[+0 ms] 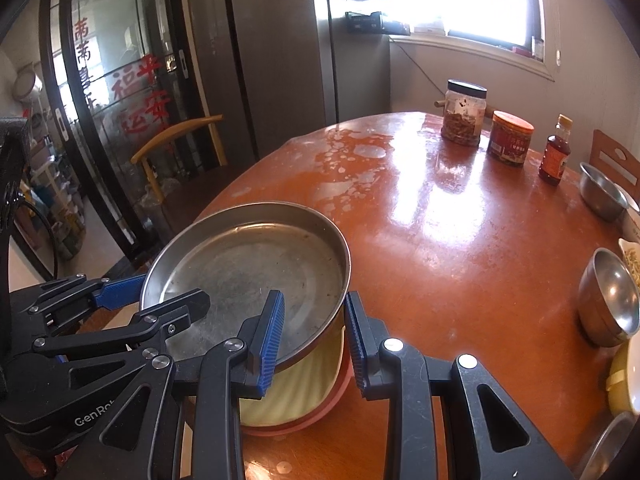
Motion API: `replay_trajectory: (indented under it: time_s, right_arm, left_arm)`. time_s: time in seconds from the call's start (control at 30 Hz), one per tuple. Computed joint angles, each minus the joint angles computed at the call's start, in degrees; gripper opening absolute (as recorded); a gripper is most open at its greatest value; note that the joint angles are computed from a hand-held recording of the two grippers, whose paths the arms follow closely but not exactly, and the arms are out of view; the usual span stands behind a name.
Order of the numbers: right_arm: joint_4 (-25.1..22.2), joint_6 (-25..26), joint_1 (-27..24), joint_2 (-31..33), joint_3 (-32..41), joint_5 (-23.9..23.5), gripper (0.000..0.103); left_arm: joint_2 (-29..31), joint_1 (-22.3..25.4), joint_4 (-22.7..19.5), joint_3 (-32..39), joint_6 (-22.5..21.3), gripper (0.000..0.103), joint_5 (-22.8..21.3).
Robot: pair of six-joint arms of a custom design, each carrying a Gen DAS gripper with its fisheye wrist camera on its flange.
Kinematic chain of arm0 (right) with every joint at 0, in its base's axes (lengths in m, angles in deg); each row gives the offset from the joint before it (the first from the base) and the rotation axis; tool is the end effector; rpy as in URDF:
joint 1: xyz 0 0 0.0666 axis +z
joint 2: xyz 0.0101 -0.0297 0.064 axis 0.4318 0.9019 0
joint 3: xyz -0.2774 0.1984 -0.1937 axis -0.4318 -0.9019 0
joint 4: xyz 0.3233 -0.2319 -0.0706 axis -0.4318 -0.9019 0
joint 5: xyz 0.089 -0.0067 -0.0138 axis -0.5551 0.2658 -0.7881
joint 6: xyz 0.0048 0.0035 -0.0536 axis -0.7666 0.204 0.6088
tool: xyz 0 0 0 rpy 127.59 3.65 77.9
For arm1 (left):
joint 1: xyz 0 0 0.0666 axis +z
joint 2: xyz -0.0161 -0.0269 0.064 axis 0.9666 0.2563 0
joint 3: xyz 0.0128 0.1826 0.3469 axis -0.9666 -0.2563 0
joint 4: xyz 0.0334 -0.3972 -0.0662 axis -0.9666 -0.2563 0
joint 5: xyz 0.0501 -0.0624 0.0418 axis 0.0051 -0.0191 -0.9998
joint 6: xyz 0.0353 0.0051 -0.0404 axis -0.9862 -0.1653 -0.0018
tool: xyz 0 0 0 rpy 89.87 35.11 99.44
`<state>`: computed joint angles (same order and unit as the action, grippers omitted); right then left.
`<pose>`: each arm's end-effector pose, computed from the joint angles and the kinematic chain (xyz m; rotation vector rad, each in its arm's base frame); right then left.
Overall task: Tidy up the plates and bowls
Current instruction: 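Lift the silver pan with the right tool and carry it over the yellow shell plate, then lower the silver pan onto the yellow shell plate and open the right tool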
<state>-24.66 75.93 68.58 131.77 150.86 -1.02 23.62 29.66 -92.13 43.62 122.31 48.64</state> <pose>0.4157 0.3950 0.4962 -0.8999 2.2188 0.5831 0.3140 -0.2901 0.4927 -0.5713 2.3766 0.1069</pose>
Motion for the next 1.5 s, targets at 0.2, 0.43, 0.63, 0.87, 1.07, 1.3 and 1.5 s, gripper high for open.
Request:
replay_trajectory:
  time_s: [0.2,0.43,0.63,0.87,1.07,1.3,1.5]
  right_arm:
    - [-0.27,0.36,0.38,0.21,-0.76,0.85,0.032]
    - [-0.38,0.86,0.86,0.1,-1.44,1.54,0.032]
    - [-0.88,1.4,0.97,0.3,-1.61,1.5,0.033]
    - [-0.59,1.72,0.92,0.0,-2.27,1.2,0.033]
    - [0.16,2.1,1.09,-0.78,-3.52,1.35,0.034]
    - [0.67,1.71,0.78,-1.43,-4.41,0.88,0.038]
    - [0.22,1.21,0.25,-1.44,-4.46,1.22,0.038]
  left_arm:
    - [-0.23,0.15,1.14,-1.52,-0.44,0.043,0.84]
    - [-0.11,0.3,1.11,-1.88,-0.55,0.043,0.86]
    - [-0.14,0.26,0.93,-2.11,-0.23,0.043,1.07]
    - [-0.17,0.28,0.92,-2.25,-0.23,0.043,1.19]
    - [-0.07,0.28,0.54,-2.07,-0.13,0.044,1.14]
    - [0.3,0.28,0.0,-1.75,-0.2,0.045,0.97]
    - [0.77,0.28,0.19,-1.45,-0.31,0.046,1.3]
